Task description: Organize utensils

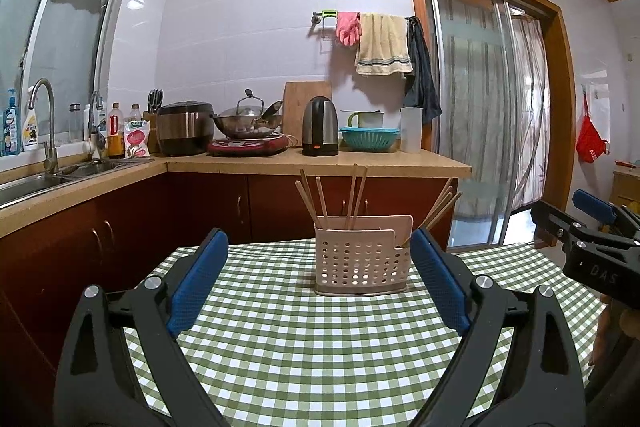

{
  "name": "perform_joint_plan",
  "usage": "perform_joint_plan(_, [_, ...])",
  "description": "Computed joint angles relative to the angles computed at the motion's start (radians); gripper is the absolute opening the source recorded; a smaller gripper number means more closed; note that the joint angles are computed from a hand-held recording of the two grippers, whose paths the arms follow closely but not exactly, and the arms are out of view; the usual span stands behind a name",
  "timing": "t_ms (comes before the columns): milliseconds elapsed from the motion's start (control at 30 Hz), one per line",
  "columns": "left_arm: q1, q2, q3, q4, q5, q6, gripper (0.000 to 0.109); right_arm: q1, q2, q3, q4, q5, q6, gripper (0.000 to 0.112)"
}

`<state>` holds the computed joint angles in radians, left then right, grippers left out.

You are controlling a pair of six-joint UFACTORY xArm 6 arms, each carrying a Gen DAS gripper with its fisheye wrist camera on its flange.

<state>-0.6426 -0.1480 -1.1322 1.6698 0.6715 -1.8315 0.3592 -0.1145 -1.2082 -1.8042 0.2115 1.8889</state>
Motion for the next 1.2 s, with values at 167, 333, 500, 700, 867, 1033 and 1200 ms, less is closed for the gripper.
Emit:
perform_joint_plan(167, [0.001,0.0,0.001,0.0,-0.003,0.0,0.09,0.001,0.0,0.001,-0.003,0.001,0.004,0.086])
perform_joint_plan(333, [0.0,-0.001,0.002,-0.002,-0.001,0.002,0.09,0.002,-0.003,0.004,-0.001,0.003,0.0,0.086])
perform_joint_plan(500, [-0.001,-0.003,0.005,-0.002,0.001,0.0,0.091,0.003,-0.003,0.003,-0.002,0.002,0.001,0.086])
perform_joint_plan(700, [-0.001,-0.003,0.004,-0.003,0.0,0.001,0.091,0.002,-0.001,0.001,-0.003,0.002,0.002,0.086])
perform_joint_plan(867, [-0.003,-0.004,0.006,-0.006,0.002,0.004,0.091,0.003,-0.003,0.003,0.0,0.002,0.0,0.086])
perform_joint_plan(1033, [-0.002,-0.006,0.006,-0.004,0.0,0.0,0.091,0.007,-0.005,0.006,0.011,0.005,-0.011,0.086])
perform_joint_plan(1200, [0.0,-0.004,0.003,-0.005,-0.001,0.002,0.092,0.006,-0.002,0.003,0.01,0.005,-0.011,0.086])
